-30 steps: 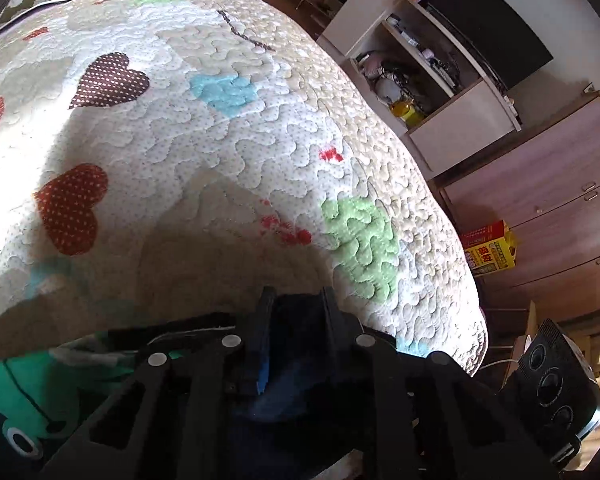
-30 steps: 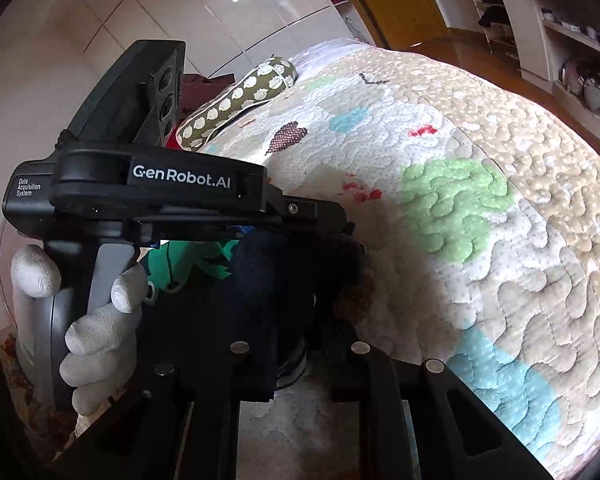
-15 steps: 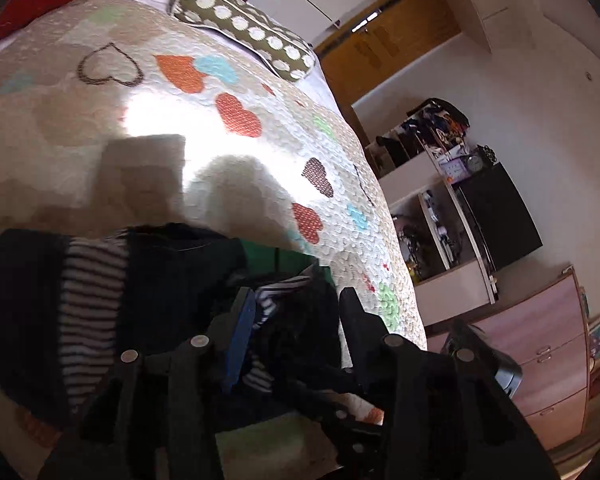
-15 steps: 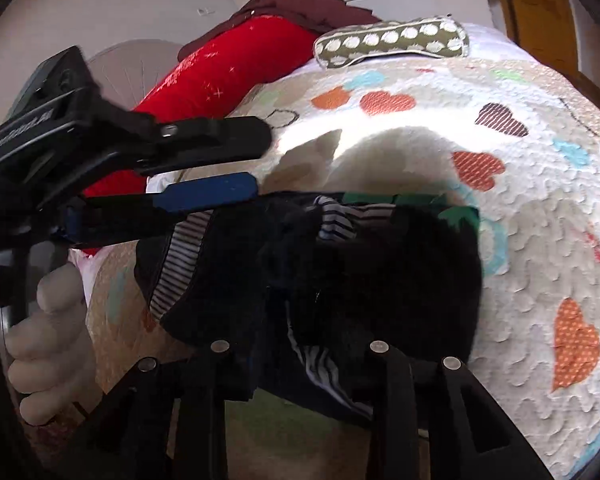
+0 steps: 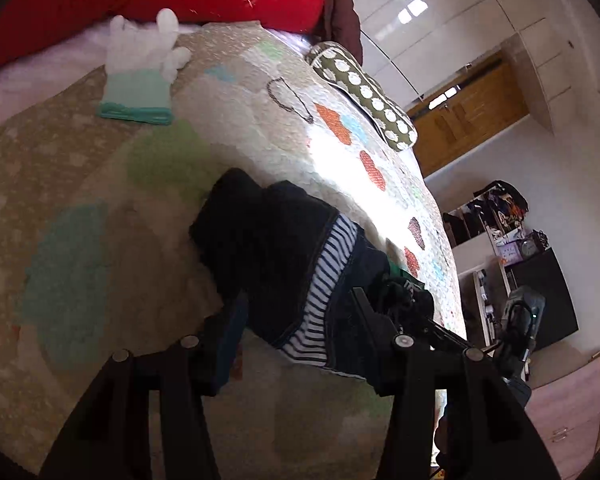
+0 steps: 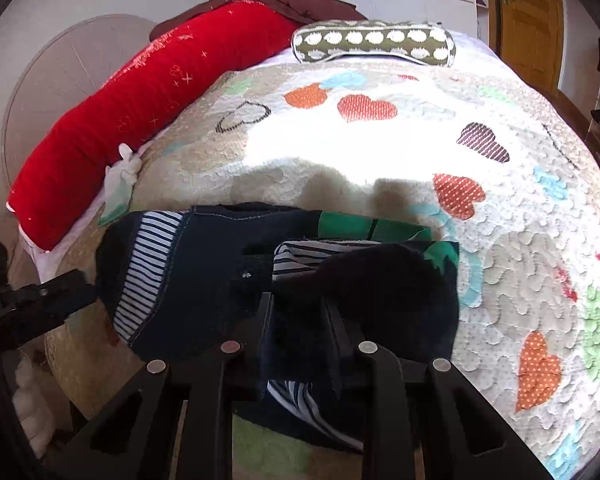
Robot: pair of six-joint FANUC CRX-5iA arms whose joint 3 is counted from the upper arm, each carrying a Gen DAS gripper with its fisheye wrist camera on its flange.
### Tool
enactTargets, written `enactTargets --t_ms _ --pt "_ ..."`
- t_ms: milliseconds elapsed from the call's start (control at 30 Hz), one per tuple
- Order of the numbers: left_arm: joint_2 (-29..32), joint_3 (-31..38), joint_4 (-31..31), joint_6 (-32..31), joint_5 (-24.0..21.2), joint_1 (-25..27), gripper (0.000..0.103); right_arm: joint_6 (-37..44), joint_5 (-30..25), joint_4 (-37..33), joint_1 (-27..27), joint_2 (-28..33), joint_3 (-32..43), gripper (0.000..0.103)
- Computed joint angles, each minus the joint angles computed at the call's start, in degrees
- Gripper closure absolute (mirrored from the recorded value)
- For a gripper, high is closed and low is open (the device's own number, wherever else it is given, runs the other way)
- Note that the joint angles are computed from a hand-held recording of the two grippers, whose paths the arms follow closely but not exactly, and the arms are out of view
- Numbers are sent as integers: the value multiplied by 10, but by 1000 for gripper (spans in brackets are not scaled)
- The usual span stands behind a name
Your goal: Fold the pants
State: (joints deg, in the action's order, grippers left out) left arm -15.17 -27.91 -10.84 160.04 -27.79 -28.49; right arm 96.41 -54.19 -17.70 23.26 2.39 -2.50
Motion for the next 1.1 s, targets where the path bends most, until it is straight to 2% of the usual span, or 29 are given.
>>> enactTargets --t_ms 100,233,333,400,467,600,700,800,900,967,1033,1067,1100 --pt "-28 22 -110 112 -89 -32 54 -29 -19 41 21 30 2 78" --pt "-69 6 -172 193 -132 -49 53 -15 -39 59 33 7 5 77" --pt "-82 -8 -180 215 -130 -44 53 9 -57 43 38 -6 28 73" --pt "-86 -20 -173 217 -119 -36 53 22 -78 23 51 -9 53 56" --pt "-88 -26 -163 213 -116 -32 53 30 -91 10 68 4 83 46" --pt "-82 -22 -178 232 -137 -49 53 17 -119 8 117 60 151 35" --pt "-84 -30 -174 235 -131 -51 53 13 -149 22 158 111 199 35" --pt "-89 -34 -177 243 -133 -55 53 -6 -218 49 194 185 266 35" --pt "-92 -34 -184 252 -141 -60 53 -50 -246 127 235 246 293 34" --pt "-90 -29 -192 258 -148 -68 53 -77 -249 174 256 271 295 27" --pt "-84 -23 -195 255 -146 -73 52 -91 -240 197 265 278 289 28" --pt "-80 -22 -193 250 -138 -72 51 -92 -238 194 265 276 288 37" --pt "-75 -21 -190 244 -129 -71 49 -91 -236 195 264 274 287 58"
